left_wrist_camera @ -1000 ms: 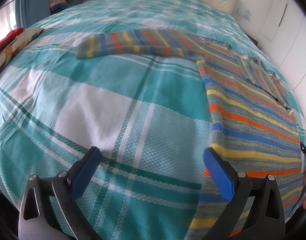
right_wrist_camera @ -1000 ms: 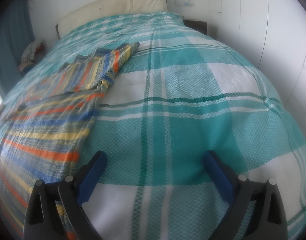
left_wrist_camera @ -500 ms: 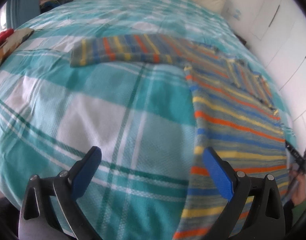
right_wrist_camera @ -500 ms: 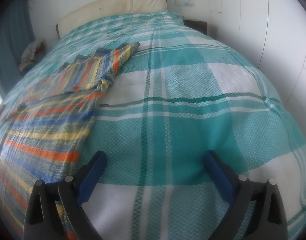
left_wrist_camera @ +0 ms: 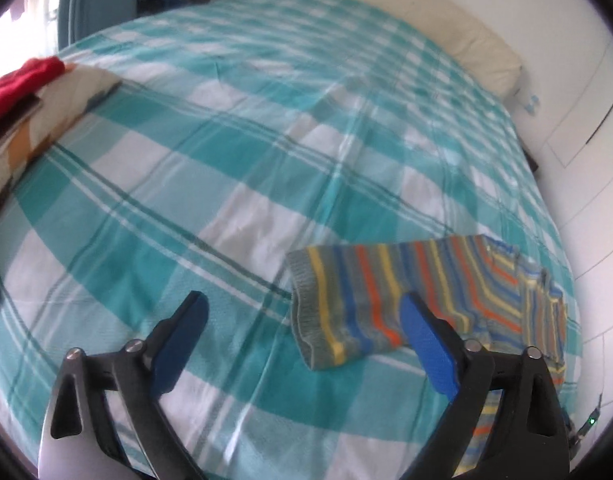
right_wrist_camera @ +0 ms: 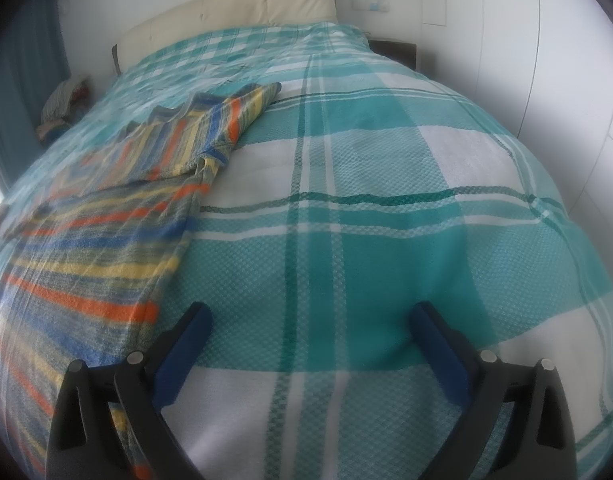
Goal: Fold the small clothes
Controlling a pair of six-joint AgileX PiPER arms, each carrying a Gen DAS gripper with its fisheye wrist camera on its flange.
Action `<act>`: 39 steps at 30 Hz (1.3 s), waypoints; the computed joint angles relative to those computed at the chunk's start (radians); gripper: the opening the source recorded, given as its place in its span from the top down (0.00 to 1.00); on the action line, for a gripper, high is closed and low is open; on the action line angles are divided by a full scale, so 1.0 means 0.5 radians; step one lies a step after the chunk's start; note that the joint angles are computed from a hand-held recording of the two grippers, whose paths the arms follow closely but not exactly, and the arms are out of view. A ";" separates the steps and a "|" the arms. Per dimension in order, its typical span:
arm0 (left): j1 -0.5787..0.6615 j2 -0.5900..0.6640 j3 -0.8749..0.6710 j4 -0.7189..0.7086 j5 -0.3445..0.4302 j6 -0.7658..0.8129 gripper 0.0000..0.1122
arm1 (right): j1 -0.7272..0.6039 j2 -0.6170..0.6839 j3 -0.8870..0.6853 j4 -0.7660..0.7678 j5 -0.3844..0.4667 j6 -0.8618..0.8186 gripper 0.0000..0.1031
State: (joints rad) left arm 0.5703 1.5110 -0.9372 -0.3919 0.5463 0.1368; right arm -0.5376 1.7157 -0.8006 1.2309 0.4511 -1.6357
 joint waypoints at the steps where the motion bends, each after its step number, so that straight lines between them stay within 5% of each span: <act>1: -0.032 0.121 -0.060 0.047 0.015 -0.042 0.26 | 0.000 0.000 0.000 0.000 0.000 0.000 0.04; 5: -0.196 0.465 -0.221 0.359 -0.032 -0.416 0.39 | -0.001 0.000 0.000 -0.002 0.002 0.002 0.04; 8: -0.259 0.547 -0.290 0.420 -0.034 -0.465 0.96 | 0.000 -0.001 0.000 -0.004 0.000 0.003 0.04; 16: -0.726 0.426 -0.931 0.581 0.334 -0.595 0.97 | 0.002 0.000 0.000 -0.009 -0.002 0.008 0.03; 23: -1.396 0.893 -1.950 0.637 0.708 -0.579 0.97 | 0.003 0.010 -0.007 -0.009 -0.003 0.002 0.03; 26: -1.608 1.182 -2.315 0.638 0.791 -0.596 0.90 | 0.004 0.007 -0.004 -0.009 -0.003 0.003 0.03; 29: -1.727 1.397 -2.585 0.790 0.971 -0.796 0.37 | 0.002 0.009 -0.005 -0.005 0.000 -0.003 0.03; 30: -1.749 1.363 -2.518 0.848 0.934 -0.866 0.30 | 0.004 0.007 -0.003 -0.006 -0.003 0.000 0.03; 39: -1.610 0.554 -1.256 1.229 0.637 -1.212 0.18 | 0.023 0.009 -0.022 -0.062 -0.015 0.062 0.02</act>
